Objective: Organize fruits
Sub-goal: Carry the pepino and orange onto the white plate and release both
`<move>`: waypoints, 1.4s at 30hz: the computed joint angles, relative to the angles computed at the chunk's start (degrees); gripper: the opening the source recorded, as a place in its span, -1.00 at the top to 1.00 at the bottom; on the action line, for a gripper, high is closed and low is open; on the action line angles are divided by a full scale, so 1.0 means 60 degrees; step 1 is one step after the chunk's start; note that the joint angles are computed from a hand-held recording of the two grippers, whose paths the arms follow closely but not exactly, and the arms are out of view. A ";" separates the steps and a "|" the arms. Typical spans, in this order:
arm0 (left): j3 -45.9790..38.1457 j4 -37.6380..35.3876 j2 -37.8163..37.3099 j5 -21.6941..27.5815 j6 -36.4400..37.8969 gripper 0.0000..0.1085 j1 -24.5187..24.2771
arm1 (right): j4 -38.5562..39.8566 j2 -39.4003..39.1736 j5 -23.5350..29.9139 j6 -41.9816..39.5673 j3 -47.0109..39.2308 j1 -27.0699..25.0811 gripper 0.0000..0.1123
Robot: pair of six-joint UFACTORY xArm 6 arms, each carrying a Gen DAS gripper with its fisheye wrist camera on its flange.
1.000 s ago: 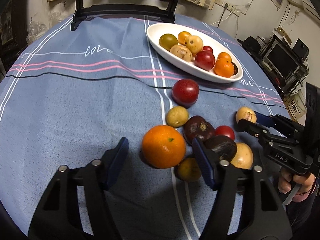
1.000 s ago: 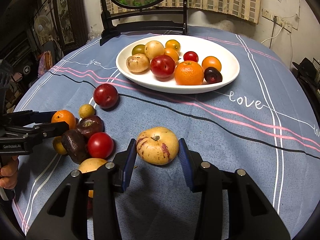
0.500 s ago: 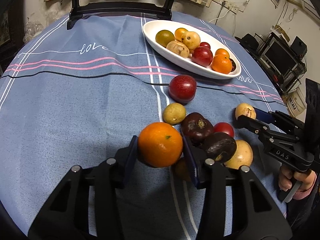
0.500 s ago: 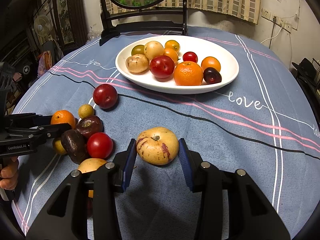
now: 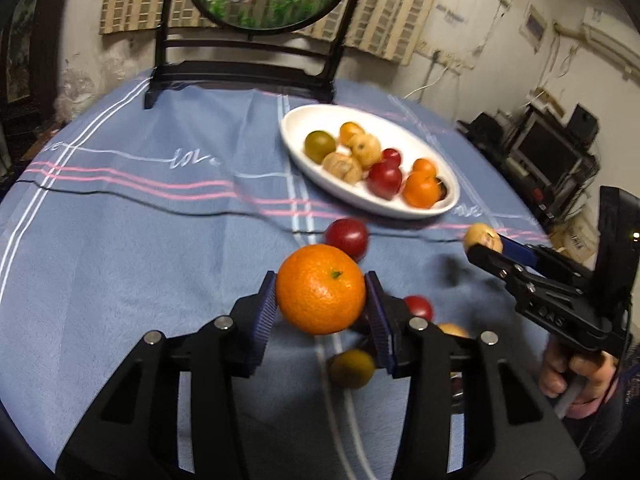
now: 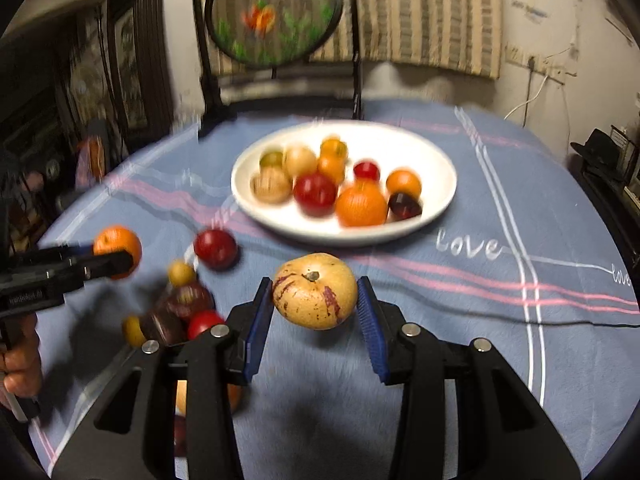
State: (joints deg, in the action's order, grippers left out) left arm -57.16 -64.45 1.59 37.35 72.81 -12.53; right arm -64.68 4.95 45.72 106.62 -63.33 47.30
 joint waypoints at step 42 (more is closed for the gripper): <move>-0.6714 0.3356 0.4736 -0.1308 -0.4696 -0.59 -0.1699 | -0.2056 0.0826 -0.1430 0.2490 -0.0982 -0.2157 -0.17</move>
